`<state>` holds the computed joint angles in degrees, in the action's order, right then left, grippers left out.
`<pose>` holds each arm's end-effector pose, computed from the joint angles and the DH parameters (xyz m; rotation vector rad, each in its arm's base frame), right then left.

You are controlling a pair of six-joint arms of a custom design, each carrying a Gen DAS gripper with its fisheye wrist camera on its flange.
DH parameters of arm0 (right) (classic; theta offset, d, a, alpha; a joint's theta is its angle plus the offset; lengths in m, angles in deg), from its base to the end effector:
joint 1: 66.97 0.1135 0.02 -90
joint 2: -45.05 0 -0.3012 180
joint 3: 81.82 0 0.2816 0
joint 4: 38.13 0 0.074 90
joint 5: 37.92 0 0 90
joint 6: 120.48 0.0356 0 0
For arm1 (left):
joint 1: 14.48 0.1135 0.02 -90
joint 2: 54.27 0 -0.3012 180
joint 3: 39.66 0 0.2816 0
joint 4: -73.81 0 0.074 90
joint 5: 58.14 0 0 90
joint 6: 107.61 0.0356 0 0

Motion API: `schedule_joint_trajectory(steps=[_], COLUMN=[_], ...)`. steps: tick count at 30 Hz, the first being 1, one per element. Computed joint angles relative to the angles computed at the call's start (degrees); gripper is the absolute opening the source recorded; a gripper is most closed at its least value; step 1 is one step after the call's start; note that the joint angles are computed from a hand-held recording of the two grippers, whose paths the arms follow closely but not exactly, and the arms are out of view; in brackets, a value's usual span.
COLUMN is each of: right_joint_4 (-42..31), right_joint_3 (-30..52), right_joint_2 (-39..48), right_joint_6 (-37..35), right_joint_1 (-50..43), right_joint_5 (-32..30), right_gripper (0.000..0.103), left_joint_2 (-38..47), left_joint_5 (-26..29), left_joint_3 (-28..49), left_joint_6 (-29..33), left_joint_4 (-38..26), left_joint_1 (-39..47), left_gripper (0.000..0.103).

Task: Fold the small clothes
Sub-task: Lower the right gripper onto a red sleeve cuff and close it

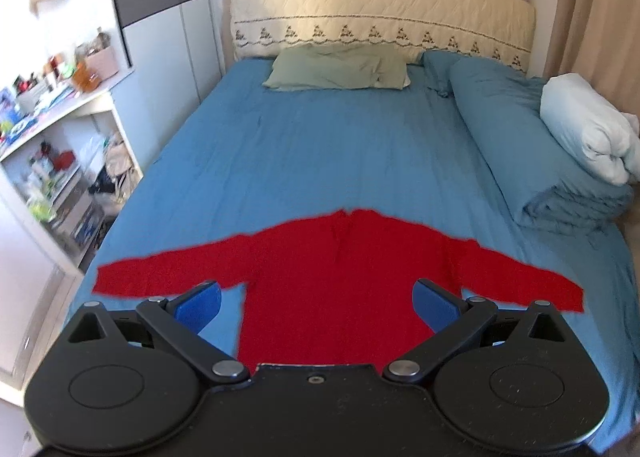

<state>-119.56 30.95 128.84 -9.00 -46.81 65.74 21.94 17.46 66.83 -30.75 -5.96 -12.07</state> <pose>0.2845 0.0955 0.4633 0.1279 2.4470 0.0217 0.2613 0.0199 0.4655 -0.4369 2.3702 0.2197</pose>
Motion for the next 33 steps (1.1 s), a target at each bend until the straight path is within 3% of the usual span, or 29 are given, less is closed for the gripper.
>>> schedule_joint_trajectory(steps=[5, 12, 18, 23, 30, 33], right_joint_4=[12.8, 27.6, 39.6, 47.4, 53.1, 55.8], right_joint_3=[-2.1, 1.1, 1.4, 3.7, 7.4, 6.3], right_joint_2=[10.5, 30.9, 45.7, 55.9, 62.6, 62.1], right_joint_6=[-6.0, -8.6, -6.5, -1.1, 4.4, 5.6], right_joint_1=[-11.2, -19.3, -22.2, -24.6, -26.3, -26.4], right_joint_5=[-3.4, -6.4, -5.9, -7.6, -8.9, -8.5], right_gripper=[0.103, 0.103, 0.103, 0.103, 0.081, 0.064], left_joint_2=[11.9, 32.5, 50.5, 62.3, 74.4, 77.2], left_joint_5=[-1.3, -3.9, -4.6, -3.1, -1.7, -1.2], left_joint_3=[0.6, 5.2, 14.2, 22.8, 34.9, 38.1], left_joint_6=[-0.2, -1.8, -2.0, -1.9, -1.9, -1.3], left_joint_4=[10.0, 21.7, 27.8, 29.3, 25.0, 22.7], left_joint_1=[-3.7, -6.5, -7.3, -7.5, -7.1, -6.8], left_gripper=[0.103, 0.103, 0.102, 0.099, 0.099, 0.099])
